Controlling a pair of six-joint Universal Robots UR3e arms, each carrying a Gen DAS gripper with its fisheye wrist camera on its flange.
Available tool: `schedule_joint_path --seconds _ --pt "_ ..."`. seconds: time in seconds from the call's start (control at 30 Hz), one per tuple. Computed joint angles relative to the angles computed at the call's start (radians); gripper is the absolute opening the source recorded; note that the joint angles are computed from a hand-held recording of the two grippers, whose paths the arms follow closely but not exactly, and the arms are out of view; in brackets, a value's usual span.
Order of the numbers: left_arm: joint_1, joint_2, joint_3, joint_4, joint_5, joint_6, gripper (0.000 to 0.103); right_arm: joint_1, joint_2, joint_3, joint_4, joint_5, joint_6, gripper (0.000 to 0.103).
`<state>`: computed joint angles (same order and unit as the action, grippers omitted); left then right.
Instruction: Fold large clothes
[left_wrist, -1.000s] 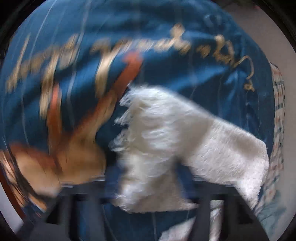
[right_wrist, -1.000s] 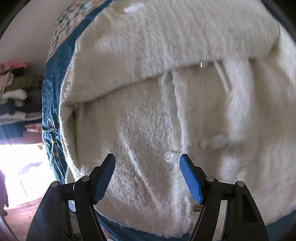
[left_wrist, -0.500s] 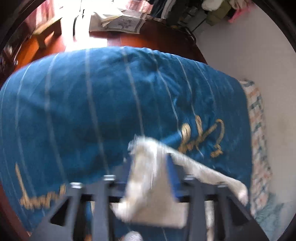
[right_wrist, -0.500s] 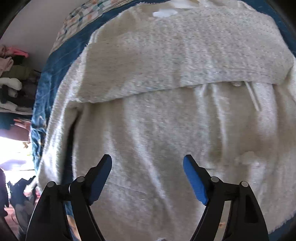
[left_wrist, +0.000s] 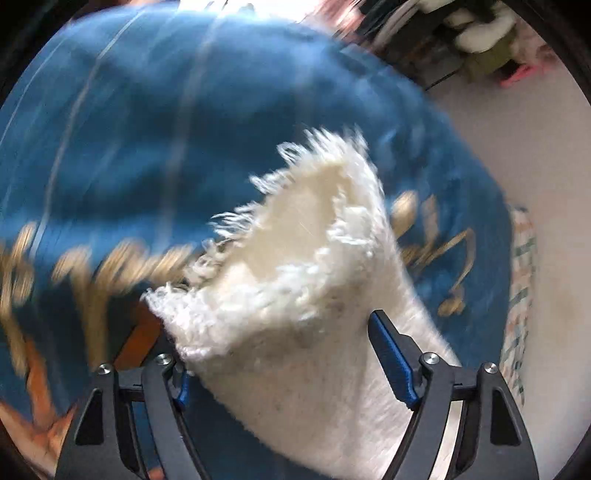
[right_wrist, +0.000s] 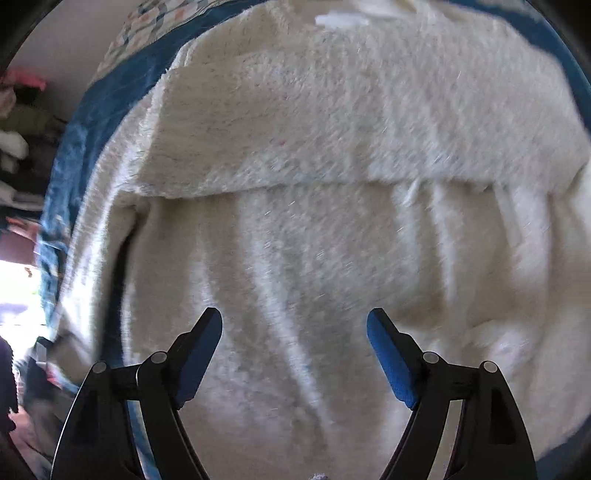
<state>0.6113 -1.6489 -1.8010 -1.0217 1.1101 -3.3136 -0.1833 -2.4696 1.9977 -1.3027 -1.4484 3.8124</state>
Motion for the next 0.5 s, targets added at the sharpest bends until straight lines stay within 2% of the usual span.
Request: schedule_joint_path --seconds 0.03,0.07,0.13,0.27,0.37,0.5 --pt "-0.028 -0.035 0.055 -0.001 0.015 0.015 0.023 0.091 0.074 -0.026 -0.037 -0.078 0.064 0.082" --pt "-0.067 -0.088 0.147 -0.031 0.031 0.051 0.014 0.189 0.164 -0.066 -0.053 -0.174 0.131 0.082" --pt "-0.131 -0.14 0.268 -0.037 0.069 0.1 0.011 0.314 0.306 -0.15 -0.02 -0.323 0.233 0.084" --pt "-0.263 -0.169 0.462 -0.02 0.177 0.243 0.01 0.378 0.479 -0.273 0.061 -0.482 0.323 0.087" --pt "-0.344 -0.145 0.532 -0.008 0.22 0.31 0.009 0.376 0.53 -0.313 0.051 -0.547 0.338 0.087" --pt "-0.419 -0.132 0.642 -0.049 0.203 0.363 0.009 0.289 0.482 -0.275 -0.019 -0.53 0.285 0.087"
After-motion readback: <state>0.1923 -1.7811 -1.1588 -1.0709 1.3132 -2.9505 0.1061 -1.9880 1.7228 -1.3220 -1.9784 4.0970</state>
